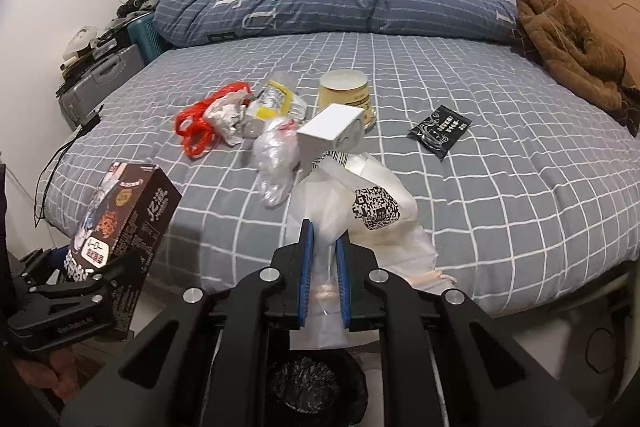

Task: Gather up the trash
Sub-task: 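Carry the snack box and mesh bag with both tools over the black bin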

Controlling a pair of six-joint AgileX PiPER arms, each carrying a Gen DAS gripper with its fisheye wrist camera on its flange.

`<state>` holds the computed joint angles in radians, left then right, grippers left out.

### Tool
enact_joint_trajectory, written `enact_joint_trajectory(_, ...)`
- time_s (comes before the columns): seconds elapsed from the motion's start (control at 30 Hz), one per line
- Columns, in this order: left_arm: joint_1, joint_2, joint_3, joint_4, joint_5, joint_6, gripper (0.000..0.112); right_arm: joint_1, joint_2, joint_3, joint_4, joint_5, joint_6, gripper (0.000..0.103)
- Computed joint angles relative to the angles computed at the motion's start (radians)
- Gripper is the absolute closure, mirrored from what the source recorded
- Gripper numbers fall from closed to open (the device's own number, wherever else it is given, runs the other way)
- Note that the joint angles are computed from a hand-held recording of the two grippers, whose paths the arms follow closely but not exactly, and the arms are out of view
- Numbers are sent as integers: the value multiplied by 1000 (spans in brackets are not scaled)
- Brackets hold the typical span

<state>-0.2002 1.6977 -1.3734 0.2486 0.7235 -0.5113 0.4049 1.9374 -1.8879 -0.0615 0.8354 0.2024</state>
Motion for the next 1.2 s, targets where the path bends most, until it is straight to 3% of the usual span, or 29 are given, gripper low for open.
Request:
enact_joint_trajectory(0.4, -26, -142, 120, 16, 23, -48, 22, 58, -147, 184, -28, -38, 41, 92)
enact_joint_trajectory(0.6, -72, -201, 175, 104, 62, -116, 22, 102, -205, 241, -48, -29, 66, 92)
enact_joint_trajectory(0.73, -64, -227, 206, 75, 63, -101, 22, 126, -226, 289, -50, -34, 84, 92)
enact_joint_trajectory(1.2, 20, -211, 404, 15, -79, -70, 22, 150, -211, 443, -26, -97, 103, 92)
